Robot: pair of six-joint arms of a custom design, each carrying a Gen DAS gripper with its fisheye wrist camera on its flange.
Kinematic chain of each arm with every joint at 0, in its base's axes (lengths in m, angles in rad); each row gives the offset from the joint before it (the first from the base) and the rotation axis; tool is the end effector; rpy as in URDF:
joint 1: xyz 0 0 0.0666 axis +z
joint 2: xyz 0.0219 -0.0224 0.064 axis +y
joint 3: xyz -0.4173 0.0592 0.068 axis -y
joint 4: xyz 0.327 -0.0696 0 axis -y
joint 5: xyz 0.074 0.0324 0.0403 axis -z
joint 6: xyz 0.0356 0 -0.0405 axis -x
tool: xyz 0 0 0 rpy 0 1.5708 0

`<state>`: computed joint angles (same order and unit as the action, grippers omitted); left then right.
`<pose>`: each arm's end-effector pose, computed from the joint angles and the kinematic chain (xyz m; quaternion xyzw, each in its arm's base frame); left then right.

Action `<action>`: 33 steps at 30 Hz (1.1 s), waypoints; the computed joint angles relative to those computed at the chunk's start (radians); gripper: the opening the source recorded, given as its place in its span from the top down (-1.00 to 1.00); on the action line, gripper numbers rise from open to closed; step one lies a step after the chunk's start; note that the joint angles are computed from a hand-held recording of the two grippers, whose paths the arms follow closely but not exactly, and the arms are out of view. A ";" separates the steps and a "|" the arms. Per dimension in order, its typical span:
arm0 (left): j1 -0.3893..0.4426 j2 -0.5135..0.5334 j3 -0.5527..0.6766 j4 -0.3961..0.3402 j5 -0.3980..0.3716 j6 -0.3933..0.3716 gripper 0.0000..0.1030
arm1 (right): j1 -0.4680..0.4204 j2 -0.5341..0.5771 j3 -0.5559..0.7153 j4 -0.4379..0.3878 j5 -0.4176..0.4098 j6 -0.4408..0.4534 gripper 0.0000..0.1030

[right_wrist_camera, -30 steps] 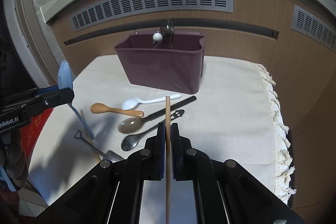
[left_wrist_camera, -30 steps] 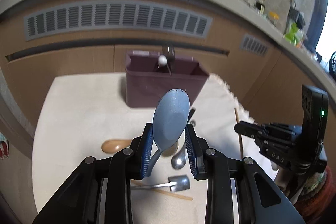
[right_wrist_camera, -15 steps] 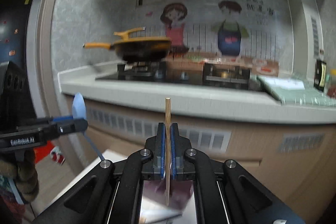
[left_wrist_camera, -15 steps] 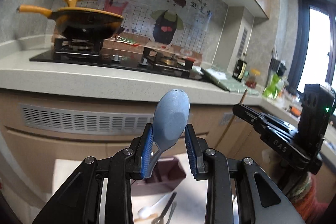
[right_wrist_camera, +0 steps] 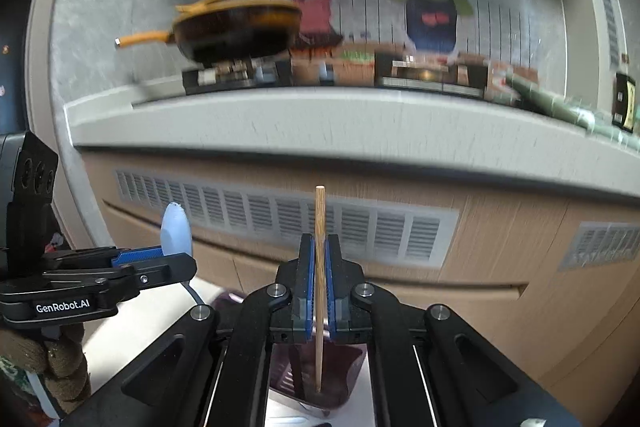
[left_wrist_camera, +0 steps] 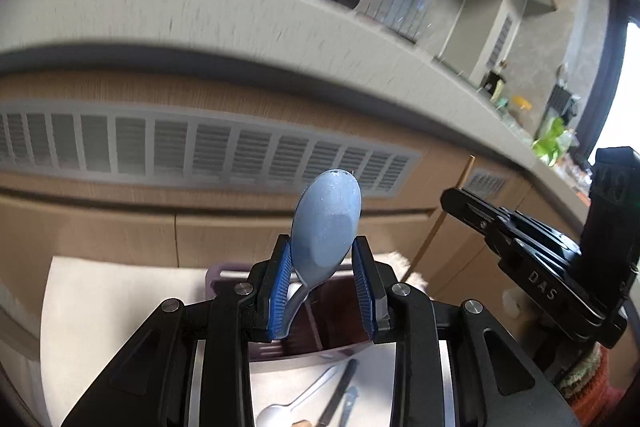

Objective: Organize utensils
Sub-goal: 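Lift the blue spoon and chopstick and drop both into the caddy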

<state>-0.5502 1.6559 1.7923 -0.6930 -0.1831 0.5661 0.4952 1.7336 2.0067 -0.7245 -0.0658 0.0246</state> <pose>0.4648 -0.2780 0.5273 -0.0513 0.8701 -0.1883 0.4525 0.5006 0.2726 0.5716 -0.2345 0.8140 0.1508 0.5095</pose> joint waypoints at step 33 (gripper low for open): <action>-0.056 -0.127 -0.301 -0.096 -0.139 0.112 0.08 | -0.010 -0.040 -0.299 -0.150 -0.280 0.091 0.64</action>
<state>-0.6060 1.5290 1.4909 -0.7885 -0.3224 0.6780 0.4847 1.6941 1.7081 -0.8744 -0.3458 0.1154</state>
